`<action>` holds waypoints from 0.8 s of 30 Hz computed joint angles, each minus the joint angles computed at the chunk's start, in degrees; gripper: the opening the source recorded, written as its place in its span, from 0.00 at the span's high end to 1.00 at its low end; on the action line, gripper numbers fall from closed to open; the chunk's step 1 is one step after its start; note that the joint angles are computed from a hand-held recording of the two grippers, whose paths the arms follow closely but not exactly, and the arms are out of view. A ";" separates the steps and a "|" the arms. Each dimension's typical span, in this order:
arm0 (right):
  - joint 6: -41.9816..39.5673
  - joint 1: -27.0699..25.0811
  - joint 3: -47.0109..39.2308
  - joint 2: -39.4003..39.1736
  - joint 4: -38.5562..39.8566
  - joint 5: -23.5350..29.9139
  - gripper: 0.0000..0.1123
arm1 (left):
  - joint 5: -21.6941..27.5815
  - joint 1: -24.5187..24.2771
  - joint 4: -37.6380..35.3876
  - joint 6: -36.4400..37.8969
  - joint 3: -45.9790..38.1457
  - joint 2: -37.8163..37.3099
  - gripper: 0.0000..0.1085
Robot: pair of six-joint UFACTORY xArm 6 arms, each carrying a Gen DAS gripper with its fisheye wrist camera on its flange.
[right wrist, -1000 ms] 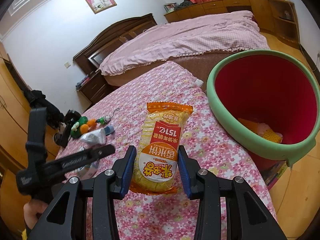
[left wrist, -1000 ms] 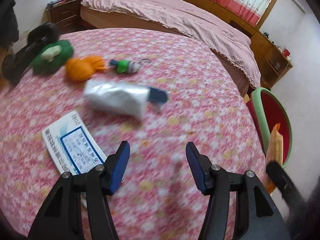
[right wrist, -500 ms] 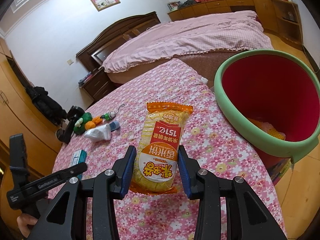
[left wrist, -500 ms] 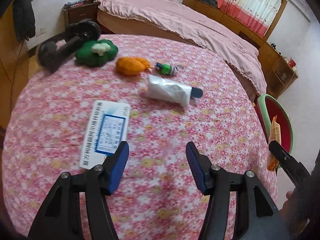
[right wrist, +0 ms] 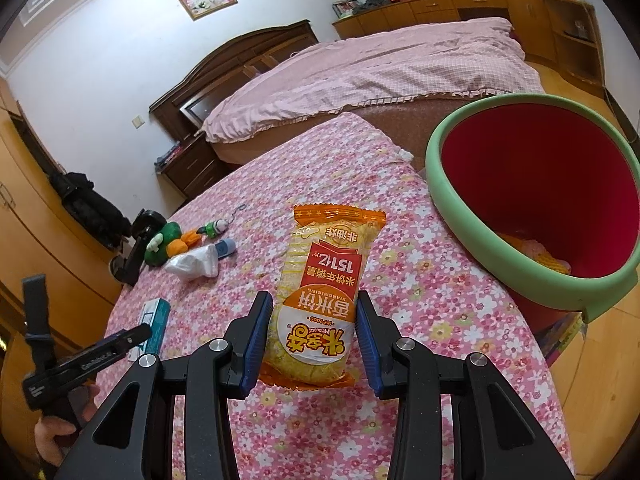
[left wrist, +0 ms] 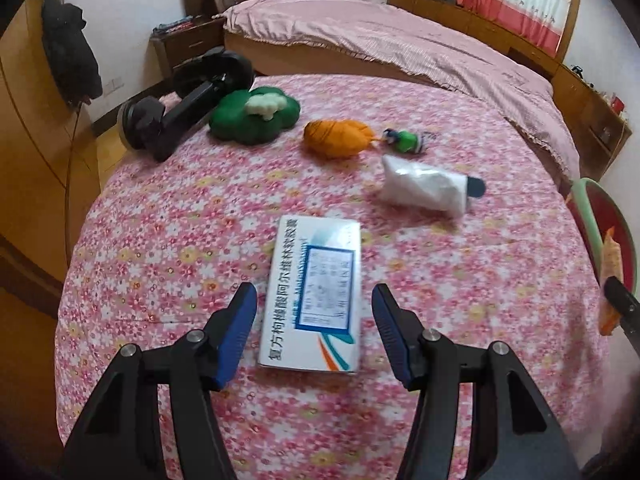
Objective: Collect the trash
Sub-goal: 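Grasp the white medicine box with the left tool while the right tool holds the snack bag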
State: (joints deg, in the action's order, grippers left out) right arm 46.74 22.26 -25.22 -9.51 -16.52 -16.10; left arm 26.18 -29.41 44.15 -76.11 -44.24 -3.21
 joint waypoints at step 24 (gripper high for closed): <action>-10.80 0.79 2.98 -5.39 12.35 2.45 0.63 | -10.06 -0.84 7.44 -8.32 -1.45 0.18 0.51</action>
